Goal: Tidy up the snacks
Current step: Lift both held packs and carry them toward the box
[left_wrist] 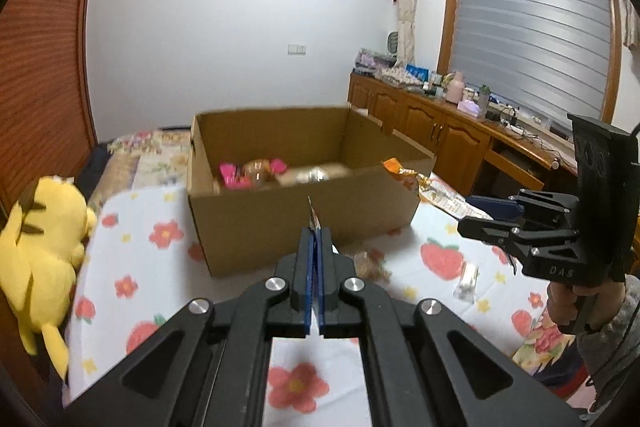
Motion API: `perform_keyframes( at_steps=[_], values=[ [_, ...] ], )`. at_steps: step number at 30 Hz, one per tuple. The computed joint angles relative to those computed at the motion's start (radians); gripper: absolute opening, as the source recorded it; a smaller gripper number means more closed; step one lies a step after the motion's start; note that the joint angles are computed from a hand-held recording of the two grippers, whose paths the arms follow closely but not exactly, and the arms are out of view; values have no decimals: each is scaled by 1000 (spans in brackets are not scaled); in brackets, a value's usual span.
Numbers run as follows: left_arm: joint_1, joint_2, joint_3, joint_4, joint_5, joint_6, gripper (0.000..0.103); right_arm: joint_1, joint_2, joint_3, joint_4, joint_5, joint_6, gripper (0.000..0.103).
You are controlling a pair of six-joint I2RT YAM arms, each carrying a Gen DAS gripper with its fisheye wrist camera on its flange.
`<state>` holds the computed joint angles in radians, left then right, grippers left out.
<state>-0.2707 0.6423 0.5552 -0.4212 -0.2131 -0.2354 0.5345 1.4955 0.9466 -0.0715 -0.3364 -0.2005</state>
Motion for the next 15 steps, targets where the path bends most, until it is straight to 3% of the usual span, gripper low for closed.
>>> perform_keyframes(
  at_steps=[6, 15],
  values=[
    [75, 111, 94, 61, 42, 65, 0, 15, -4, 66, -9, 26, -25, 36],
    [181, 278, 184, 156, 84, 109, 0, 52, 120, 250, -20, 100, -67, 36]
  ],
)
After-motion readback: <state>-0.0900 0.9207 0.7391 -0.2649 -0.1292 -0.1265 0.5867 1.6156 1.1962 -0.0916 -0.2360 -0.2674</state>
